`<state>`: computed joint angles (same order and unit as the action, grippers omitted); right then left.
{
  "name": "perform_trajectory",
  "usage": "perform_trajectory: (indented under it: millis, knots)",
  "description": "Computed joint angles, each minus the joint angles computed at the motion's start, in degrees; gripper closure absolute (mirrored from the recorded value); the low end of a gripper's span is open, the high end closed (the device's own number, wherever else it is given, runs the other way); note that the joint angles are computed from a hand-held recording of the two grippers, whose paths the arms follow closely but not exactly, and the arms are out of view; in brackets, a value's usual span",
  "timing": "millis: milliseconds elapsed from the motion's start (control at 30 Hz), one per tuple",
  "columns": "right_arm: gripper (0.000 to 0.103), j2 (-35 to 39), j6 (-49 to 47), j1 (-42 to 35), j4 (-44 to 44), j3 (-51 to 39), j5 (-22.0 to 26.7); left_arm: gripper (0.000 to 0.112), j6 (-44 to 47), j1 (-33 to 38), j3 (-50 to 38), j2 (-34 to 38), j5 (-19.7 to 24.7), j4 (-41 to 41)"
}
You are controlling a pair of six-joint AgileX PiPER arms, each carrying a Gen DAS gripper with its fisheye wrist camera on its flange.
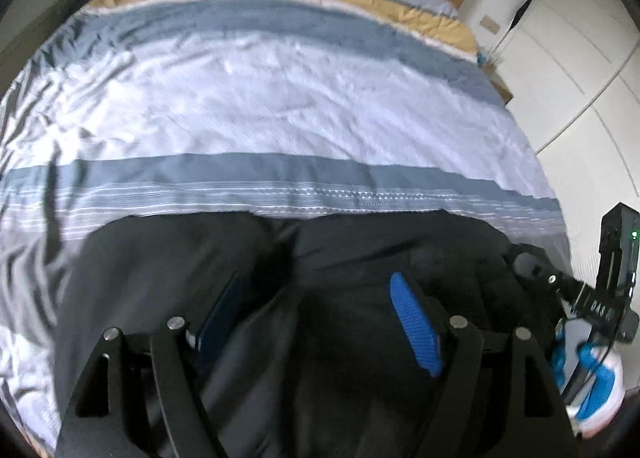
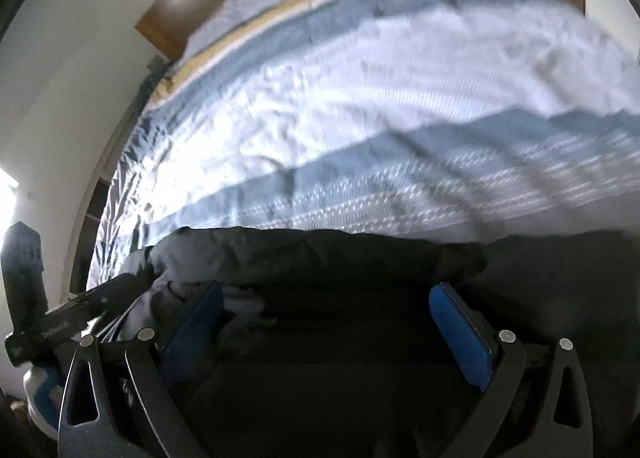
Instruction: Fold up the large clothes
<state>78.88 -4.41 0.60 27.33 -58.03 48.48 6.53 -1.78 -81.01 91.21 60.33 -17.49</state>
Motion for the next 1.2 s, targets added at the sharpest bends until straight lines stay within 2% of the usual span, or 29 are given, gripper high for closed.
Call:
perform_trajectory:
  millis: [133, 200, 267, 333, 467, 600, 767, 1000, 1200]
  knots:
    - [0.001, -10.50, 3.25, 1.10, -5.56, 3.94, 2.89, 0.036, 6.64, 7.03, 8.37, -8.93, 1.66, -2.41]
    - [0.001, -14.88, 6.98, 4.09, -10.62, 7.19, 2.50, 0.036, 8.37, 9.13, 12.63, -11.22, 0.93, -1.14]
    - [0.001, -17.06, 8.77, 5.63, -13.21, 10.54, 1.57, 0.036, 8.67, 9.77, 17.35, -12.09, -2.83, 2.04]
    - [0.001, -17.08, 9.49, 6.04, -15.04, 13.58, -0.41, 0.036, 10.13, 11.59, 20.80, -12.23, -6.05, 1.35]
    - [0.001, -16.59, 6.07, 1.79, -13.84, 16.56, -2.78, 0.036, 10.91, 14.11, 23.96, -12.23, -9.79, 0.70]
    - [0.001, -15.03, 5.50, -1.08, -15.46, 16.63, -2.45, 0.036, 5.25, 11.54, 24.76, -13.12, -11.39, 5.62]
    - [0.001, -17.24, 15.32, 2.23, -23.55, 14.99, 0.94, 0.036, -3.35, 6.83, 25.81, -17.30, -11.43, 14.07]
    - [0.001, -23.40, 19.68, 8.47, -27.25, 15.01, 5.92, 0.036, -7.29, 4.07, 28.44, -22.75, -10.48, 18.63]
    - [0.001, -25.25, 19.87, 6.13, -26.98, 17.21, 7.02, 0.036, -7.82, 3.96, 29.82, -25.07, -9.62, 18.67]
